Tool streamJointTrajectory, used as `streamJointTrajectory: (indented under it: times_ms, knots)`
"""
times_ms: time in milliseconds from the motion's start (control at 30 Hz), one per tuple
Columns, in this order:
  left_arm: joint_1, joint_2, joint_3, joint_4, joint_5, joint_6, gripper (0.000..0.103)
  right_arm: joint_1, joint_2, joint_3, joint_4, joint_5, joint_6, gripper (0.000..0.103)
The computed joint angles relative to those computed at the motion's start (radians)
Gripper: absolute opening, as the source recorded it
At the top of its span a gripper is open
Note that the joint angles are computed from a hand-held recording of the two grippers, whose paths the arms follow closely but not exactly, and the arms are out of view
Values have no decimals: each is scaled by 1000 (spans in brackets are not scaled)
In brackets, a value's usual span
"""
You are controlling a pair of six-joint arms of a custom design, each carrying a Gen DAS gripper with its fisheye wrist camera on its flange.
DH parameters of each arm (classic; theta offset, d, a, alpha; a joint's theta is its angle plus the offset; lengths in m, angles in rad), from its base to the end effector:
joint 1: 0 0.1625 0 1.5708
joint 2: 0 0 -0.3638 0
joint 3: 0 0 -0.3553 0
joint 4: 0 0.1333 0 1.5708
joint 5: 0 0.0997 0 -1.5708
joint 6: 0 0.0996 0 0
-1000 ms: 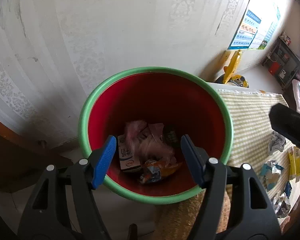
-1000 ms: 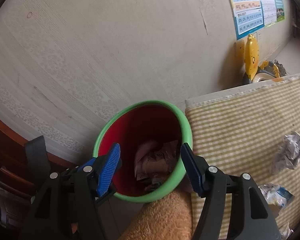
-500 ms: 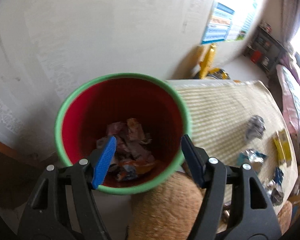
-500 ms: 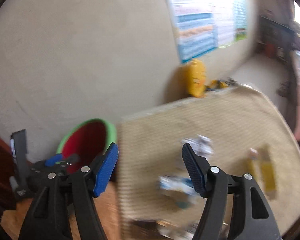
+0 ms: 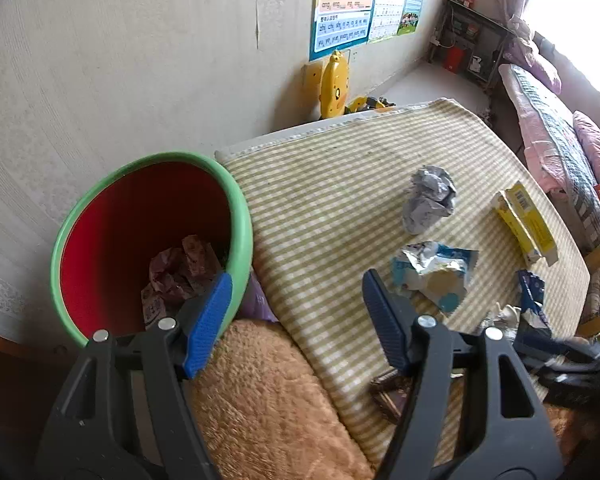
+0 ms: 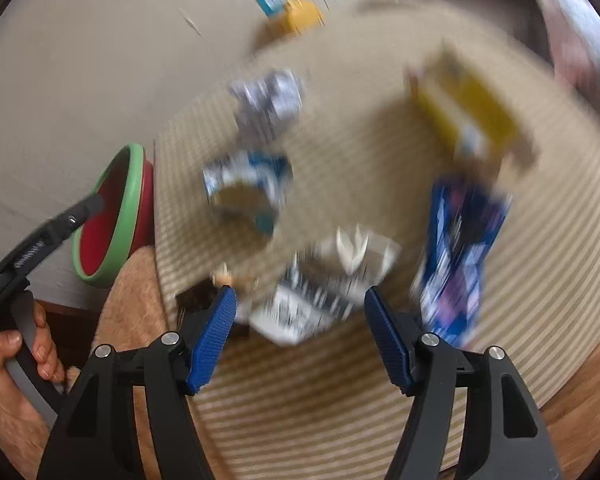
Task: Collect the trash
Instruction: 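Move both tools back over the remaining trash on the table, then grasp the blue-white wrapper with the left tool while the right grasps the white paper cup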
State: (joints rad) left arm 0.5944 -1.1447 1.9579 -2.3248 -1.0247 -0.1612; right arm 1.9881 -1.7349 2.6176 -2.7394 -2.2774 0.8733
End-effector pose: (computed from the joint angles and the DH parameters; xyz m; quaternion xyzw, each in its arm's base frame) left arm -0.3015 -0.4271 0.1448 0.3889 0.8805 -0.1212 0.2425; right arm 0.1775 -0.2311 0.2024 -0.2579 -0.8935 0.3128 0.1932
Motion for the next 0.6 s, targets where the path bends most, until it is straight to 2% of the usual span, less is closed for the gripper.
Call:
streamJointTrajectory:
  times_ms: [100, 200, 267, 300, 333, 433, 500, 600]
  knots:
    - [-5, -7, 2, 20, -15, -27, 68, -24, 28, 7, -32, -8, 15, 65]
    - [-21, 1, 8, 31, -11, -29, 68, -66, 46, 24, -128, 3, -18, 65]
    - [-36, 11, 14, 25, -11, 1, 68, -83, 61, 43, -204, 12, -64, 59]
    - [-43, 19, 17, 11, -18, 39, 69, -84, 60, 48, -224, 17, -76, 51]
    - [-46, 30, 15, 3, -28, 74, 71, -77, 63, 49, -232, 12, -84, 48]
    - [-56, 74, 5, -19, -57, 214, 75, -20, 58, 37, -218, -52, -90, 47]
    - [-53, 113, -25, -3, -105, 312, 75, 5, 42, 41, -212, -85, -92, 47]
    - [-48, 200, -105, 92, -187, 498, 75, 9, -1, 66, -220, -88, -92, 47]
